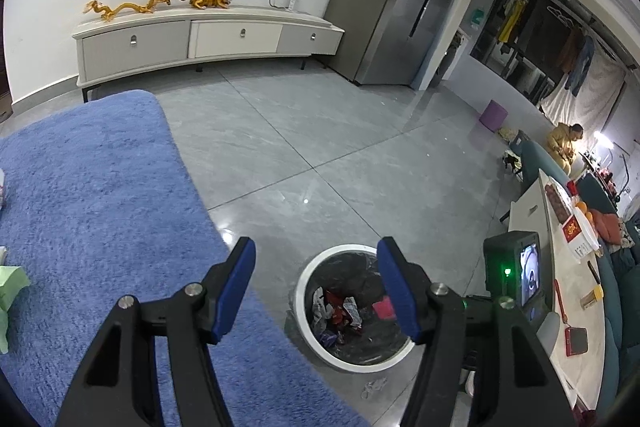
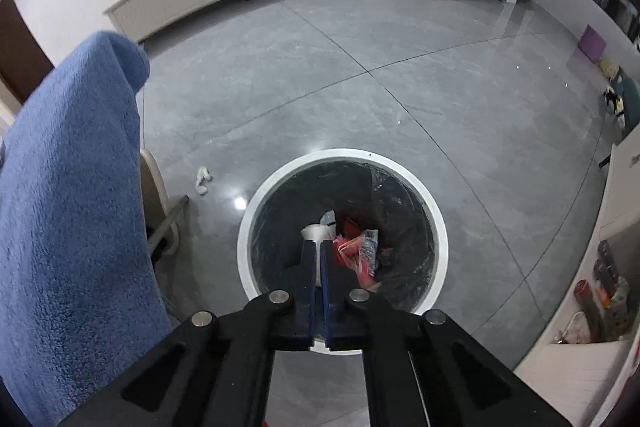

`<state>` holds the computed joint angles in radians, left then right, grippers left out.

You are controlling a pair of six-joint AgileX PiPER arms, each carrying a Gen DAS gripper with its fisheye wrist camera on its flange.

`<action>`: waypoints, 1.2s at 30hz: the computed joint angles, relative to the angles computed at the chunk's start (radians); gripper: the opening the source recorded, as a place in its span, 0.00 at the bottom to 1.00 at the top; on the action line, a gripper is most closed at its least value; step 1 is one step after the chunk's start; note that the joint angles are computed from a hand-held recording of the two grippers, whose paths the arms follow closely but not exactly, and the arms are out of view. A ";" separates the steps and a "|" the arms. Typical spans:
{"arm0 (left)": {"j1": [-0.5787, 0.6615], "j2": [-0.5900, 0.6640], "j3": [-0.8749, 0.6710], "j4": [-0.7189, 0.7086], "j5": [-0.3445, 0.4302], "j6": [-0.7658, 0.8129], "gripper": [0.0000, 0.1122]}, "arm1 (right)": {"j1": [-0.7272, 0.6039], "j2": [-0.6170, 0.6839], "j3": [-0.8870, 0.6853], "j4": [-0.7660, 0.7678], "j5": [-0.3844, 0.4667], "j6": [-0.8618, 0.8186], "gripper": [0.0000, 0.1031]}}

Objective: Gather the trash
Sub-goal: 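Lift both open grippers away from the bin, then move both open grippers back toward the remaining wrappers on the rug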

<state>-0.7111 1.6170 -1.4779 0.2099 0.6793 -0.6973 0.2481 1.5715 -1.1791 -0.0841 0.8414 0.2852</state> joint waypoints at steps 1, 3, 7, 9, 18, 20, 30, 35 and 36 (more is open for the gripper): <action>0.005 -0.010 0.011 0.003 -0.004 -0.003 0.55 | 0.017 0.010 -0.014 -0.026 0.015 0.018 0.02; 0.017 -0.030 0.035 0.002 -0.012 -0.004 0.55 | 0.037 0.024 -0.035 -0.055 0.036 0.041 0.02; 0.020 -0.062 0.063 0.046 -0.005 -0.024 0.55 | 0.055 0.027 -0.059 -0.086 0.048 0.090 0.03; 0.012 -0.077 0.073 0.080 0.007 -0.045 0.55 | 0.072 0.020 -0.060 -0.111 0.041 0.126 0.10; -0.087 -0.109 0.090 0.375 0.104 -0.259 0.65 | 0.208 -0.065 -0.014 -0.373 0.016 0.465 0.49; -0.099 -0.111 0.090 0.409 0.115 -0.287 0.65 | 0.242 -0.088 0.002 -0.439 0.027 0.554 0.49; -0.172 -0.215 0.170 0.582 0.232 -0.457 0.65 | 0.507 -0.240 0.066 -0.823 0.211 1.037 0.54; -0.246 -0.293 0.230 0.716 0.338 -0.571 0.65 | 0.649 -0.272 0.055 -0.962 0.345 1.159 0.60; -0.262 -0.304 0.239 0.741 0.360 -0.596 0.65 | 0.672 -0.275 0.050 -0.978 0.368 1.169 0.62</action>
